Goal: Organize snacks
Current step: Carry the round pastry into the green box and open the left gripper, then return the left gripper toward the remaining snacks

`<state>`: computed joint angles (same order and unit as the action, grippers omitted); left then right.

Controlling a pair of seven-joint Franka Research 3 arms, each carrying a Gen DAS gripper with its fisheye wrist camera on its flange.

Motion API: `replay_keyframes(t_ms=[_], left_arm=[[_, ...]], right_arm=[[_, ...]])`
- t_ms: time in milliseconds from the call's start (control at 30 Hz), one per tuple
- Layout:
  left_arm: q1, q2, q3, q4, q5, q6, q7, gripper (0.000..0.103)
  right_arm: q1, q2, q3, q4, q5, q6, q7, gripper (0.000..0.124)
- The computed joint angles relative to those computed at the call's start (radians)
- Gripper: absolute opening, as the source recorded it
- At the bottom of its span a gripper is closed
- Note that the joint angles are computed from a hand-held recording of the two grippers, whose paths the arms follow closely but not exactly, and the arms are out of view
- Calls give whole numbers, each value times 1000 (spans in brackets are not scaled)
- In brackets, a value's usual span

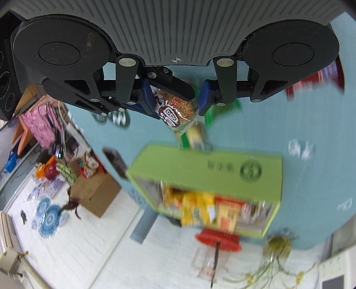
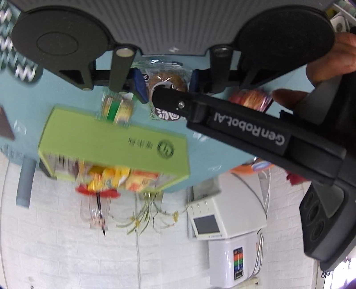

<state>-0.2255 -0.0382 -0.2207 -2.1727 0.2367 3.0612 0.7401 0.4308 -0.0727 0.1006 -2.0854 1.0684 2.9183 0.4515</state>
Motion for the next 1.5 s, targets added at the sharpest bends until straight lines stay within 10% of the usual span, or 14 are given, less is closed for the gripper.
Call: replay_keyframes(t_ms=[400, 633, 900, 1000, 1100, 1300, 1500], left_arm=[[104, 459, 3, 670, -75, -194, 265, 21], [162, 488, -46, 636, -154, -104, 381, 39], [87, 202, 66, 309, -59, 116, 260, 56], [-36, 71, 235, 162, 269, 121, -54, 61], [26, -55, 188, 26, 547, 43, -322, 61], [60, -224, 133, -241, 424, -89, -299, 58], [90, -292, 118, -379, 272, -34, -275, 50]], right_arm=[[-21, 609, -71, 824, -516, -159, 394, 52], [-96, 699, 27, 925, -580, -209, 459, 59], [-270, 373, 235, 496, -269, -4, 169, 88], [-306, 217, 265, 313, -58, 1, 11, 94], [-293, 93, 242, 159, 73, -77, -35, 94], [-201, -41, 188, -52, 85, -179, 50, 94], [-94, -4, 160, -35, 18, -213, 61, 94]])
